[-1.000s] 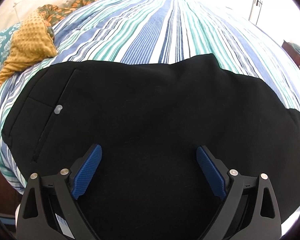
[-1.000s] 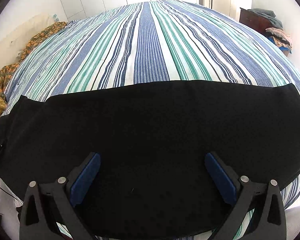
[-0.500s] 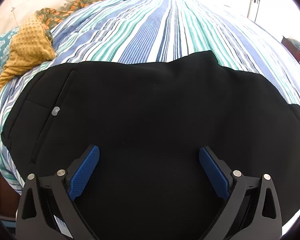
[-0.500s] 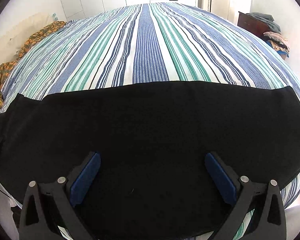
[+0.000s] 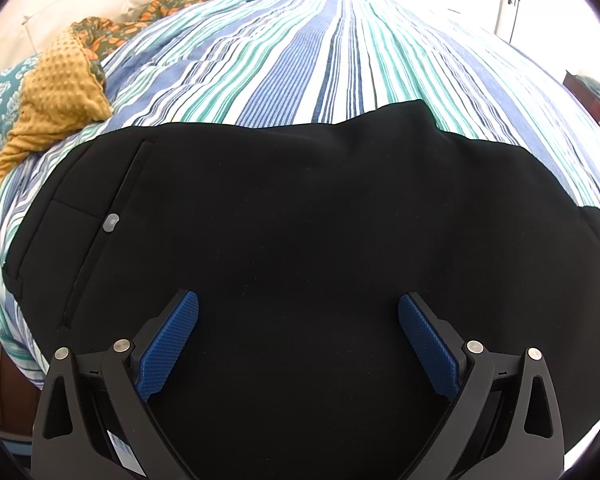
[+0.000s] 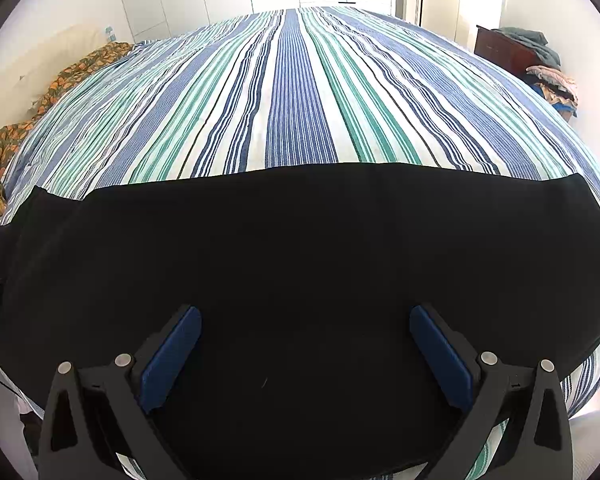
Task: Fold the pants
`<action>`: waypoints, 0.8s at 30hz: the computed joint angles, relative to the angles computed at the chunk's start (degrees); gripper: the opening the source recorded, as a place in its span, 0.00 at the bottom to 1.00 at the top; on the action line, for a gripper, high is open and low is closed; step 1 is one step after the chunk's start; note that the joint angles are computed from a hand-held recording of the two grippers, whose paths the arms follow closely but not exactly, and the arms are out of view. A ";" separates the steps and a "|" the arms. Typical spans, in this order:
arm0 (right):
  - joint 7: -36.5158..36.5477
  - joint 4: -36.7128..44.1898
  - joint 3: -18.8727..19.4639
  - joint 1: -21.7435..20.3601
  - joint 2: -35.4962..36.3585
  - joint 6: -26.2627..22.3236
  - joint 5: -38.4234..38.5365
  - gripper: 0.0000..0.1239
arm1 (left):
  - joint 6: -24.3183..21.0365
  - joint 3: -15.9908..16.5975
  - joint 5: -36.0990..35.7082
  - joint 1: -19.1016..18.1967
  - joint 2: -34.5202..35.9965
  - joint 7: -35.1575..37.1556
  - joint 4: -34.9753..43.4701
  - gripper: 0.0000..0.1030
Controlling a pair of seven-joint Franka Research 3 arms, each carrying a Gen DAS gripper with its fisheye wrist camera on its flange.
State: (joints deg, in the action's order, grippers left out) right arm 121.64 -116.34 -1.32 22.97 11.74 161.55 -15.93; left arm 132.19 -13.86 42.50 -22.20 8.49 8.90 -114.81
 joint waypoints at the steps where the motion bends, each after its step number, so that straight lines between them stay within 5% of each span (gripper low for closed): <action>1: 0.19 -0.02 -0.05 0.10 -0.05 -0.03 -0.14 0.83 | 0.00 0.00 0.00 0.00 0.00 0.00 0.00 0.97; 4: -4.91 0.93 1.93 -1.79 -0.47 -2.13 4.93 0.83 | 0.07 -0.01 -0.43 0.09 -0.02 0.52 0.00 0.97; 7: -17.11 2.67 5.65 -6.86 -0.90 -4.82 20.43 0.83 | 0.06 0.01 -0.70 0.14 0.03 0.92 0.07 0.97; 13: -26.85 16.29 2.07 -15.44 3.90 -26.11 33.71 0.76 | -0.10 0.01 -0.45 0.04 0.17 0.89 0.17 0.98; 15: -25.59 16.83 -1.34 -15.95 2.68 -25.45 27.35 0.75 | -0.44 -0.02 -1.19 0.13 0.35 1.63 0.55 0.98; 18: -20.96 14.20 -5.18 -18.59 -0.76 -18.27 21.91 0.75 | -1.27 -0.02 -2.76 0.25 0.86 2.84 1.51 0.99; 21: -25.04 12.50 -4.25 -24.12 -2.32 -14.03 32.90 0.75 | -2.56 -0.04 -4.47 0.25 1.44 4.12 2.74 0.99; 24: -38.19 15.21 -1.02 -29.16 -0.02 -21.48 51.22 0.64 | -4.02 -0.22 -7.30 0.44 1.63 6.56 3.97 0.99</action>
